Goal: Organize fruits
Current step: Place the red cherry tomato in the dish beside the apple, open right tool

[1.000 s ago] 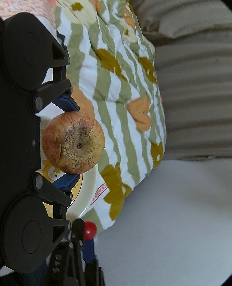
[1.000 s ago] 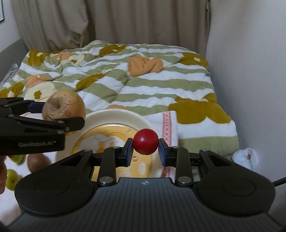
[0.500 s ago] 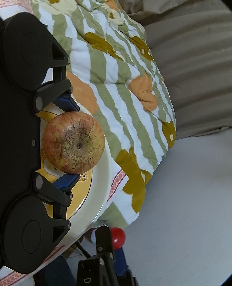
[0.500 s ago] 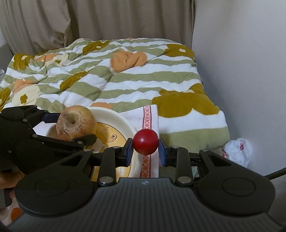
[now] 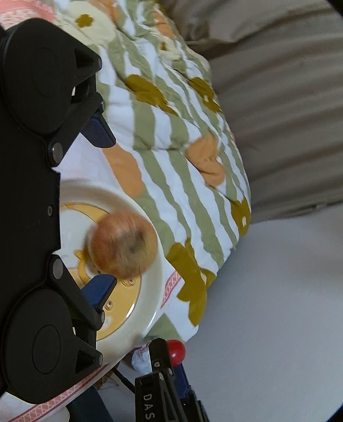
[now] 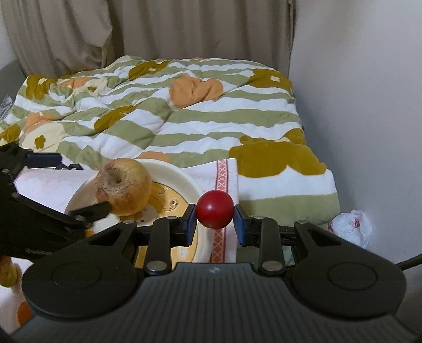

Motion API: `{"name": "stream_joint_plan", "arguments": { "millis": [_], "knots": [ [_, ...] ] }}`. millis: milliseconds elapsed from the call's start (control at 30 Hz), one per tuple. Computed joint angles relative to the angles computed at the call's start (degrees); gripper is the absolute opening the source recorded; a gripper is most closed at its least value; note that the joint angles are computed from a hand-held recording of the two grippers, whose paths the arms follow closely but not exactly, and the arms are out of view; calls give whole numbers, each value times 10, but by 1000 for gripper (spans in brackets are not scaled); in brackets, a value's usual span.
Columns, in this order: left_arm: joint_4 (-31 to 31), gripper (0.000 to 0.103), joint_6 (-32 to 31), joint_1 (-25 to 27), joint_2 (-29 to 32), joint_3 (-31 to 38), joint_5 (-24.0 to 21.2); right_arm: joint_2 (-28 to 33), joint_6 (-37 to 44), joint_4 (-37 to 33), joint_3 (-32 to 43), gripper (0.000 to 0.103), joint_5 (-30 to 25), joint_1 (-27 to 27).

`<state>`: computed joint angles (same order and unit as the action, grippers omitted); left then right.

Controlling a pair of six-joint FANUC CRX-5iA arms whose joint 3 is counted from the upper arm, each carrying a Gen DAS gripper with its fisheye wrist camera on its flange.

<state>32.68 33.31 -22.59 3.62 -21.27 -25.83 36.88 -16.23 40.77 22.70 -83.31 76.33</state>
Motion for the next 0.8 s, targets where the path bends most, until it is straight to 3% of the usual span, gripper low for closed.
{"name": "stream_joint_plan", "arguments": {
  "millis": [333,500,733,800],
  "knots": [
    [-37,103,87,44,-40,-13,-29,33,93,-4,35,45,47,-19],
    [-32,103,97,59,-64,-31,-30,80,183,-21,94,46,26,-26],
    [-31,103,112,72,-85,-52,-30,100,210,-18,108,46,32,-31],
    [-32,103,114,73,-91,-56,-28,109,219,-10,121,58,18,-28]
  ]
}}
